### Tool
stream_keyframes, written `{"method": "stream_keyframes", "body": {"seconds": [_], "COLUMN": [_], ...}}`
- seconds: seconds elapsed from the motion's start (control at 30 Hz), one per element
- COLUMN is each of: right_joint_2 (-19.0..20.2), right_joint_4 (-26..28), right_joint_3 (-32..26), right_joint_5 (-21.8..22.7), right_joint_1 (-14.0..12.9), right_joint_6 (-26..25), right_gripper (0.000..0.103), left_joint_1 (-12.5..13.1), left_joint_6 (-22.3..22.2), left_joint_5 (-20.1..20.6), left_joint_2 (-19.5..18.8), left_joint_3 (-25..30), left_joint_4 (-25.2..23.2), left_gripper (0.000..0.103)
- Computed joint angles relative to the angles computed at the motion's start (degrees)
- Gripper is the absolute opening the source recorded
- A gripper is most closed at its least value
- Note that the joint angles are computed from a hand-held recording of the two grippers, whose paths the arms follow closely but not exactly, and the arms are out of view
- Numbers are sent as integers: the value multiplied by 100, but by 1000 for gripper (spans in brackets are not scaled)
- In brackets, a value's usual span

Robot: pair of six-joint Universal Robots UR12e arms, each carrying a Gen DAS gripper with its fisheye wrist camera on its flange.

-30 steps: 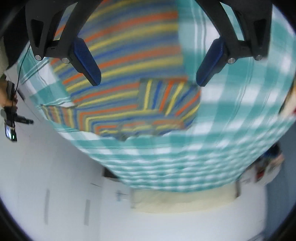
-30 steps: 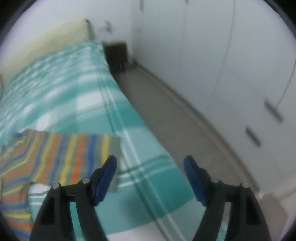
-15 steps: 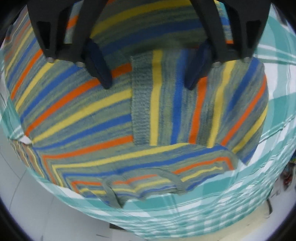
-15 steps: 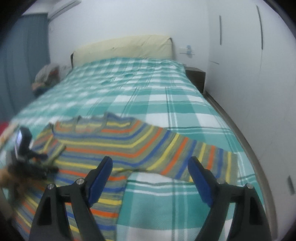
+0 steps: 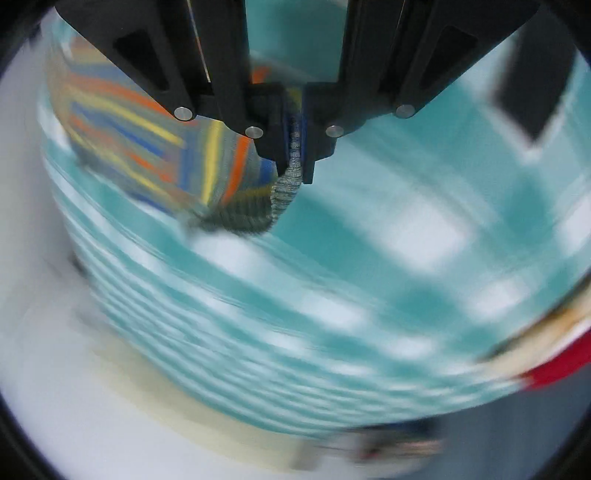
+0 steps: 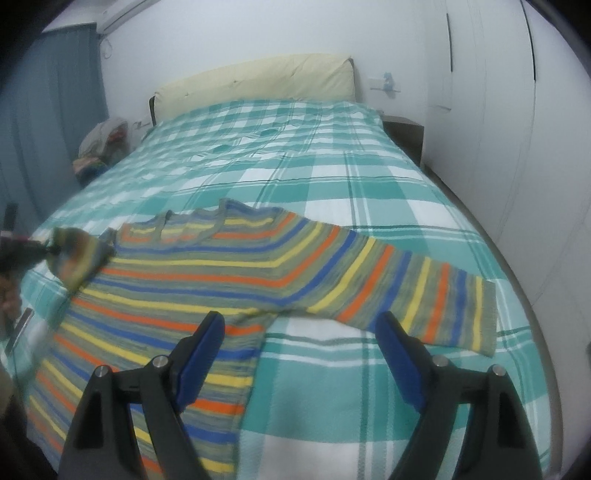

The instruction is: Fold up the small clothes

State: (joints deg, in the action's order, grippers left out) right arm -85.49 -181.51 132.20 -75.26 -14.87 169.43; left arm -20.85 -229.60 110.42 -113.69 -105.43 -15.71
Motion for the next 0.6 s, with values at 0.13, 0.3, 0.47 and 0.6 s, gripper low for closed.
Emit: {"method": "stream_keyframes", "body": {"seconds": [0.13,0.3,0.47,0.6], "right_joint_2": [40,97,128,144], "right_joint_4": [-1,52,81,102], "right_joint_3": [-19,-38,-44,-51], "right_joint_5": [-14,-99,-134,-160], "right_joint_1": [48,91,66,49], "right_joint_6": [-23,-44,38,63], "right_gripper": [83,83,83,83], "left_joint_1": [39,-76,-84,-77], "left_joint_6": [-541,-449,-186,-138], "left_joint_5": [584,859,1060,1120], "left_joint_2": [24,-84,-185,-240], "left_joint_3": [-118,-76,-75,-71], "left_joint_4": [-642,-971,-1334,-1340], "left_gripper": [3,2,2,2]}}
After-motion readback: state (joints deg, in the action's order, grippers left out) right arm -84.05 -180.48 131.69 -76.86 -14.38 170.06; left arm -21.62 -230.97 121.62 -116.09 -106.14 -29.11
